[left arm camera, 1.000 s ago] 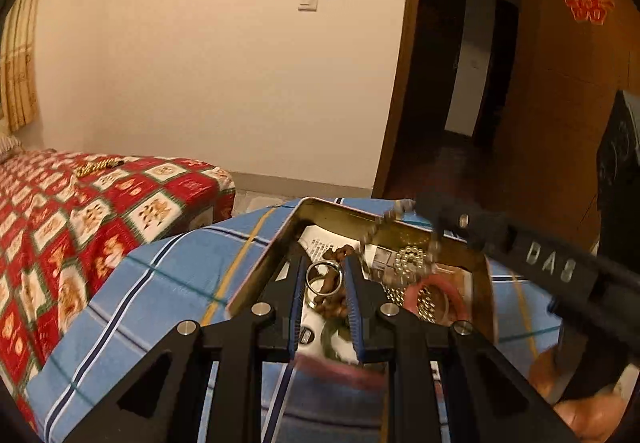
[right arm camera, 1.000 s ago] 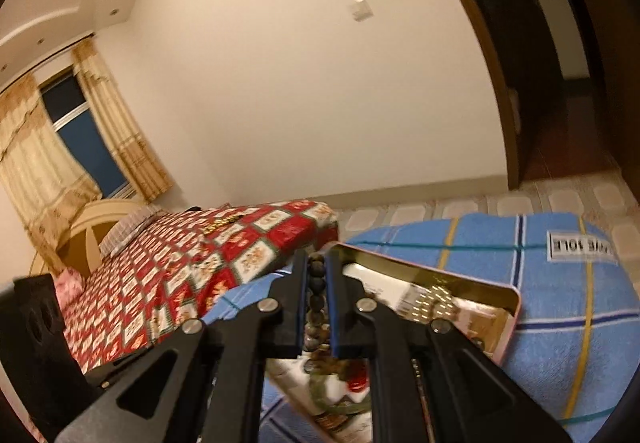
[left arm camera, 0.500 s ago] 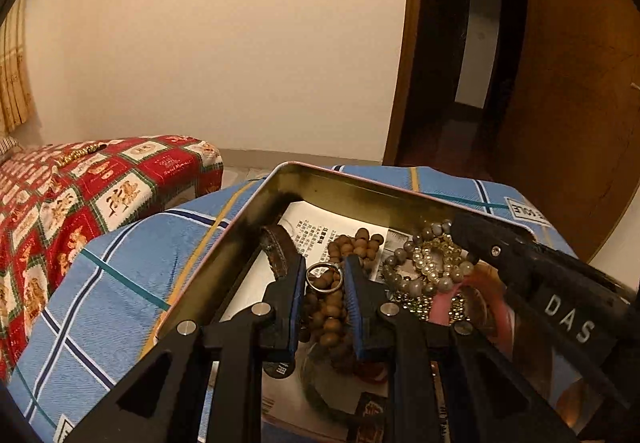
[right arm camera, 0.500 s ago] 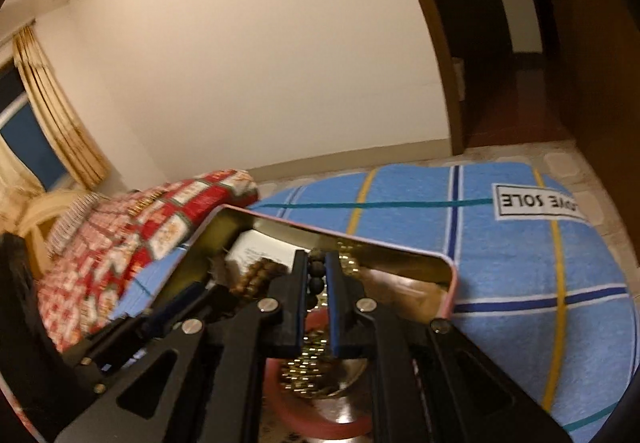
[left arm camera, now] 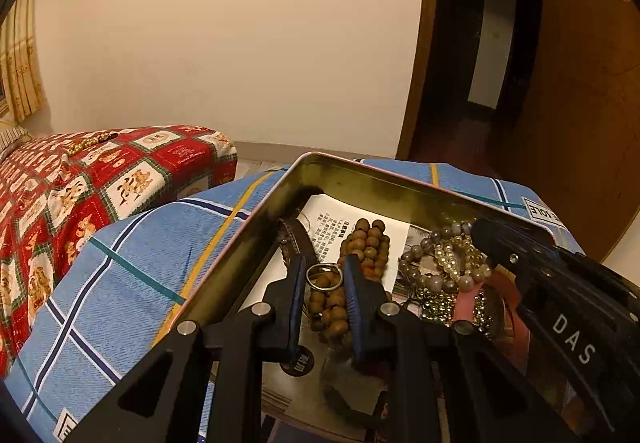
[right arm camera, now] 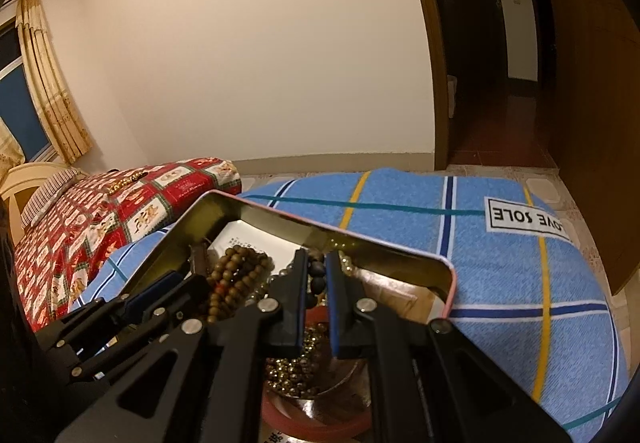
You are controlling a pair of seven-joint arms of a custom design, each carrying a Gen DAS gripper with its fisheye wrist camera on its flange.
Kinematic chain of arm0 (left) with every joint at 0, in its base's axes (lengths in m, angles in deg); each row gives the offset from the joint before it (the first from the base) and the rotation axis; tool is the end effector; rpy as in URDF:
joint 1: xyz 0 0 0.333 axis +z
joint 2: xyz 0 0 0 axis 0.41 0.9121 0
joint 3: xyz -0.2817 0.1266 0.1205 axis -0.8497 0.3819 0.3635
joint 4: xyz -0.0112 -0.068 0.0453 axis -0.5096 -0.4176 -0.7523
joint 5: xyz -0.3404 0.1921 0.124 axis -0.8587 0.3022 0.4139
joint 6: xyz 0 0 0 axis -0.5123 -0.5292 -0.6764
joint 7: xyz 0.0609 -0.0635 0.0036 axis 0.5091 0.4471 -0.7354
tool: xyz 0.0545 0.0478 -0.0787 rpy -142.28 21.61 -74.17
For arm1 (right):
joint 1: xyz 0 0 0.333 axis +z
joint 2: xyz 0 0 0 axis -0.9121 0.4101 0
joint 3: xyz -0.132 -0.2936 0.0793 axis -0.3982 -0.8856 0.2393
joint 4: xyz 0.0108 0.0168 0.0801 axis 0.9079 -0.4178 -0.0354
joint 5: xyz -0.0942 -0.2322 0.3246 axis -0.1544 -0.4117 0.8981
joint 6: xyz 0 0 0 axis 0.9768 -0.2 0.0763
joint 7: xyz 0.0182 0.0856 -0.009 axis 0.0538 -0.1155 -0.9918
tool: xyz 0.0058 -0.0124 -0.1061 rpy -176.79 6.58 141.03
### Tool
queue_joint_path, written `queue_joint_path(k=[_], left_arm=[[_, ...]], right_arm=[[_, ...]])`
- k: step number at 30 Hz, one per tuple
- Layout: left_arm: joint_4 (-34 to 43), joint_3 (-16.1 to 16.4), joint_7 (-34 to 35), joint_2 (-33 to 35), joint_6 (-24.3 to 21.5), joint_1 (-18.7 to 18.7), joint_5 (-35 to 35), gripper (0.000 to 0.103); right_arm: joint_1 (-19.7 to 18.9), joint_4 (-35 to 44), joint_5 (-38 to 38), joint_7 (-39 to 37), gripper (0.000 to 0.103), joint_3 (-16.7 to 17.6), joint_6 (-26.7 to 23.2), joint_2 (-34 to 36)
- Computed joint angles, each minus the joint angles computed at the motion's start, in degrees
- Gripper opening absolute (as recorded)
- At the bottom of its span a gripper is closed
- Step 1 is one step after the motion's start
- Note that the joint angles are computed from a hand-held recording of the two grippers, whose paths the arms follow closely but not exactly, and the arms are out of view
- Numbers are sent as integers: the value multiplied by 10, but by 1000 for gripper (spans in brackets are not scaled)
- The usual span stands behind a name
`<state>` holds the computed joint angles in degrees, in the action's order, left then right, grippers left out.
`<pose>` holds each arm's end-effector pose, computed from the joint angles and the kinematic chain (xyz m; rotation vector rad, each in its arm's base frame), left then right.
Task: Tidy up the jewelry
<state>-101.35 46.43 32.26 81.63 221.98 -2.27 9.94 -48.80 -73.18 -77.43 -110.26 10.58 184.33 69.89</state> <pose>0.5580 -0.3907 0.5069 -1.3166 2.1660 -1.0493 0.5006 0.2700 0.5115 -1.2787 1.9152 -0.7460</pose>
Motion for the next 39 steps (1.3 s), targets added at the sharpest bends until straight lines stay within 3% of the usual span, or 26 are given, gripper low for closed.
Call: queue_joint_path(k=[3, 4, 5, 7, 8, 9, 12, 16, 25, 33, 37, 39], left_arm=[[4, 5, -8, 2, -7, -5, 9, 21], [6, 13, -20, 2, -10, -12, 24, 28], [9, 26, -44, 2, -17, -24, 51, 36], [20, 41, -91, 4, -48, -39, 101, 80], [23, 34, -94, 5, -56, -34, 104, 82], [21, 27, -93, 4, -54, -27, 106, 82], [15, 17, -102, -1, -53, -18, 117, 82], [6, 9, -115, -8, -55, -10, 129, 82], [6, -2, -120, -9, -56, -1, 131, 82], [6, -3, -119, -9, -54, 1, 131, 82], [-13, 17, -183, -21, -9, -6, 176, 82], [-13, 10, -173, -19, -3, 1, 162, 82]], right_arm=[[0, 0, -6, 8, 15, 1, -1, -1], [-1, 0, -16, 21, 17, 2, 0, -1], [-2, -3, -28, 36, 26, 3, 2, -4], [-3, -7, -43, 59, 53, 5, -2, -11], [-5, -11, -71, 92, 72, 10, -10, -18], [-6, -14, -98, 121, 82, 16, -22, -24], [1, -16, -141, 158, 84, 31, -81, -36], [18, -7, -125, 137, 88, 36, -144, -27], [25, -13, -110, 140, 89, 24, -142, -30], [30, 0, -71, 102, 89, 24, -170, -19], [31, 1, -62, 98, 89, 22, -171, -18], [31, 3, -55, 92, 89, 20, -172, -16]])
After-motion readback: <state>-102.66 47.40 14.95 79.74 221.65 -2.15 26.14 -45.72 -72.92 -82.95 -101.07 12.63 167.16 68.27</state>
